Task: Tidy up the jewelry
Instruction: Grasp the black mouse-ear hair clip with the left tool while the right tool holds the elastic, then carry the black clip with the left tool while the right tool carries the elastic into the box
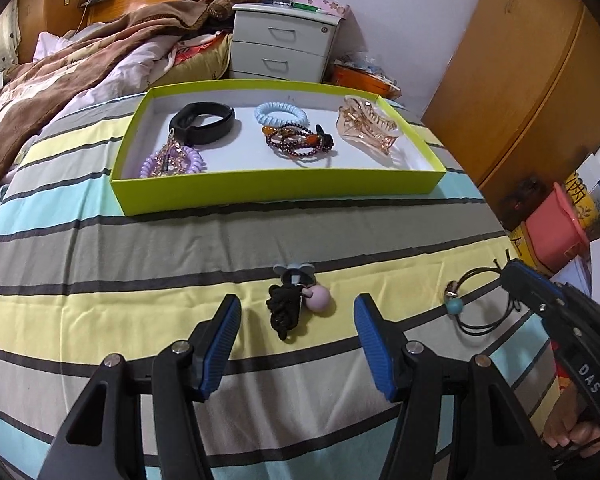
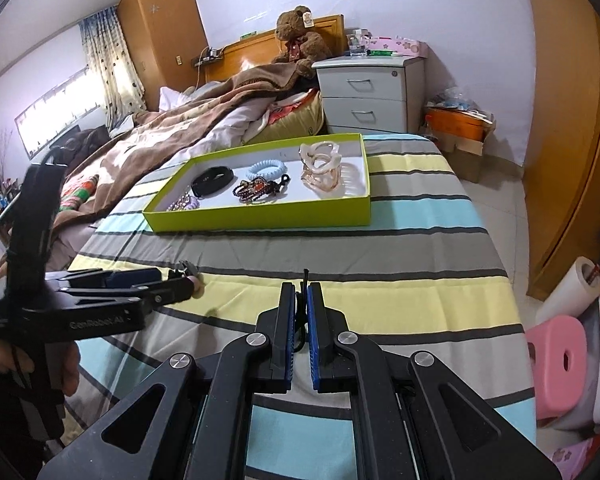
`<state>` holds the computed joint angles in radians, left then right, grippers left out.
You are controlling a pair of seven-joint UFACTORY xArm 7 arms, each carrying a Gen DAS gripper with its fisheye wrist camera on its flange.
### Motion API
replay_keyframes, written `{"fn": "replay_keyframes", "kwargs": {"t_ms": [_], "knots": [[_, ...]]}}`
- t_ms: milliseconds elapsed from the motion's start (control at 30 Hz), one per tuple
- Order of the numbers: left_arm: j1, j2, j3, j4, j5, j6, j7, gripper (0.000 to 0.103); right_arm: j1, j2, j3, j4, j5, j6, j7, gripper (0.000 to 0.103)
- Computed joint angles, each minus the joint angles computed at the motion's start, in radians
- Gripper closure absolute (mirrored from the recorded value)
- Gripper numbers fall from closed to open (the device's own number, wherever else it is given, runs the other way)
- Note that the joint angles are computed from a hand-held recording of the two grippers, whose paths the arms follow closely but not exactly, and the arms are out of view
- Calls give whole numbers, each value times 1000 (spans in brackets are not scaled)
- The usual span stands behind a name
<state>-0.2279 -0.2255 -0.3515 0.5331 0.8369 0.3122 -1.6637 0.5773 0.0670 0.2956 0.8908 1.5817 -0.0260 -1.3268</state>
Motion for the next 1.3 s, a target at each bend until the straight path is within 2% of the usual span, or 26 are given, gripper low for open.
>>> {"fn": "replay_keyframes", "kwargs": {"t_ms": [67, 333, 700, 900, 1000, 1233, 1300], "knots": [[-2, 17, -3, 15, 4, 12, 0, 54, -1, -1, -2, 4, 36, 6, -35, 97], [-35, 31, 18, 31, 10, 60, -6, 83, 9, -4, -11, 11, 79, 5, -75, 97], [-35, -4, 17, 18, 32, 76, -38, 84, 10, -8, -13, 16, 48, 7, -46, 97], [-28, -22, 8, 14, 26, 83, -37, 84, 11, -9, -11, 23, 68, 1, -66, 97], [-24, -38, 3, 11, 24, 87, -35, 84, 12, -11, -10, 28, 45, 0, -48, 97], [-11, -81, -8, 10, 2, 107, -3, 84, 15, -12, -11, 52, 78, -2, -84, 97], [-3, -95, -14, 10, -2, 112, 4, 84, 14, -10, -12, 56, 42, 4, -50, 97]]}}
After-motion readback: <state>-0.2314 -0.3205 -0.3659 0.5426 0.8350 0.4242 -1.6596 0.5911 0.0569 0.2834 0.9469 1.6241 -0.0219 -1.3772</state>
